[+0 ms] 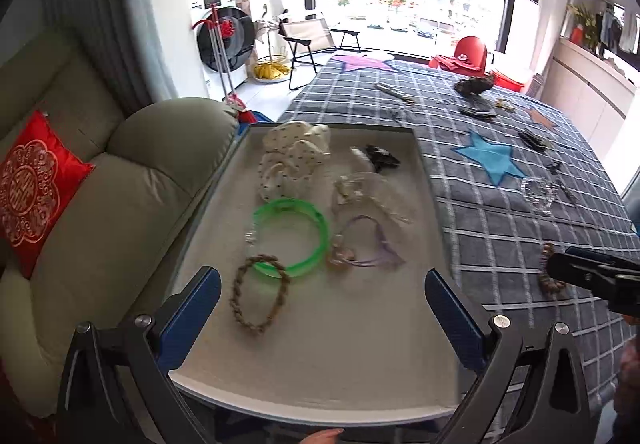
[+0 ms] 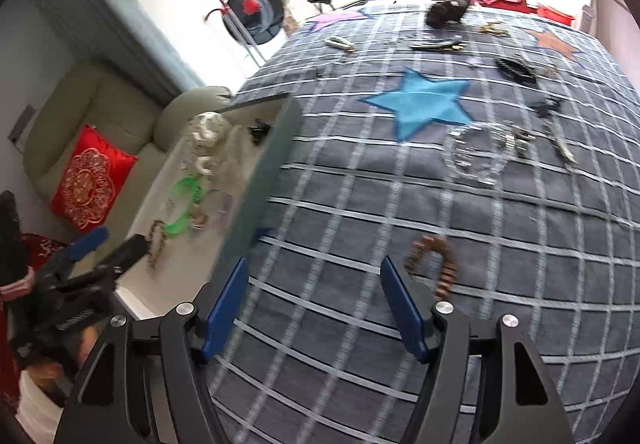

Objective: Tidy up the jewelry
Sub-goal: 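Move both open tools back over the jewelry on the bedspread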

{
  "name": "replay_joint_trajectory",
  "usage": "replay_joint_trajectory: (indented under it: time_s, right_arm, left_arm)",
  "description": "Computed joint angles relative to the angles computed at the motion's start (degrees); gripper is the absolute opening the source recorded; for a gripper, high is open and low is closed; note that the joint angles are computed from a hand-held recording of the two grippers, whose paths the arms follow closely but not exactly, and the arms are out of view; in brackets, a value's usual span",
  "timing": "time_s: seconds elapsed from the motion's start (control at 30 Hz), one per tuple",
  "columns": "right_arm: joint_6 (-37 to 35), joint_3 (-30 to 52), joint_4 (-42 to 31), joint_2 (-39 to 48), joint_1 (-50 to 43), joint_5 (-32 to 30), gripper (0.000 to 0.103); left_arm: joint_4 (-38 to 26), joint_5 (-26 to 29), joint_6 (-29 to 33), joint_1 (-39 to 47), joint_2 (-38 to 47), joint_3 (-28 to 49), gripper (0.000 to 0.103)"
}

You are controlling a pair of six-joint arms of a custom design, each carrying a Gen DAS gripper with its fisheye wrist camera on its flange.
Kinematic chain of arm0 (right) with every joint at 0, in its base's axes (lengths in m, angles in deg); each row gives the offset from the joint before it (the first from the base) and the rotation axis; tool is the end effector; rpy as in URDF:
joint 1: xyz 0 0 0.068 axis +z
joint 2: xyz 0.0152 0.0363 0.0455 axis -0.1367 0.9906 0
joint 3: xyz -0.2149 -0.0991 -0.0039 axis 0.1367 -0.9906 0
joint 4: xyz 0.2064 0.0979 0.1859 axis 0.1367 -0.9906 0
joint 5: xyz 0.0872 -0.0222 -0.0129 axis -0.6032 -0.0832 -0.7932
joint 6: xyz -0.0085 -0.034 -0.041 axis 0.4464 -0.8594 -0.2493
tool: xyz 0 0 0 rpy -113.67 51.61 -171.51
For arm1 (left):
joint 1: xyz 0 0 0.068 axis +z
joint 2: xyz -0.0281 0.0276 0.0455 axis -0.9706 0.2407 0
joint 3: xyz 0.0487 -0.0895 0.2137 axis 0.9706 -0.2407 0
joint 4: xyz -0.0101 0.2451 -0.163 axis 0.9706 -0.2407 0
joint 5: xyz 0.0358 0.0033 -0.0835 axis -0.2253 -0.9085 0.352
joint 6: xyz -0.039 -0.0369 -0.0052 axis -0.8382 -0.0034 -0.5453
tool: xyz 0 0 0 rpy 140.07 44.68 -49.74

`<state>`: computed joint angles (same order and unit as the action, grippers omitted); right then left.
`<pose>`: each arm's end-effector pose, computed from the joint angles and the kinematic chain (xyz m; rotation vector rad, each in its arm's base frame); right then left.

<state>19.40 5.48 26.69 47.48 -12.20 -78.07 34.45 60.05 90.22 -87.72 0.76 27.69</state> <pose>0.2161 -0.0089 0.1835 0.4053 2.4675 0.3690 0.2960 -0.0647 0.2066 0.4665 2.3843 -0.1463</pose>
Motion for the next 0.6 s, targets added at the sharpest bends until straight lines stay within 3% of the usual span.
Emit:
replay_joint_trajectory:
  time_s: [0.33, 0.6]
  right_arm:
    - [-10.14, -3.92, -6.42, -6.94, -19.73, -6.16, 0.072]
    - [-17.90, -3.25, -6.45, -3.33, -32.27, -8.14, 0.072]
  left_arm:
    - [-4.19, -0.28, -4.33, -10.30, -1.04, 1.40, 0.103]
    - [-3.31, -3.28, -8.52, -21.05, 1.47, 2.71, 0.103]
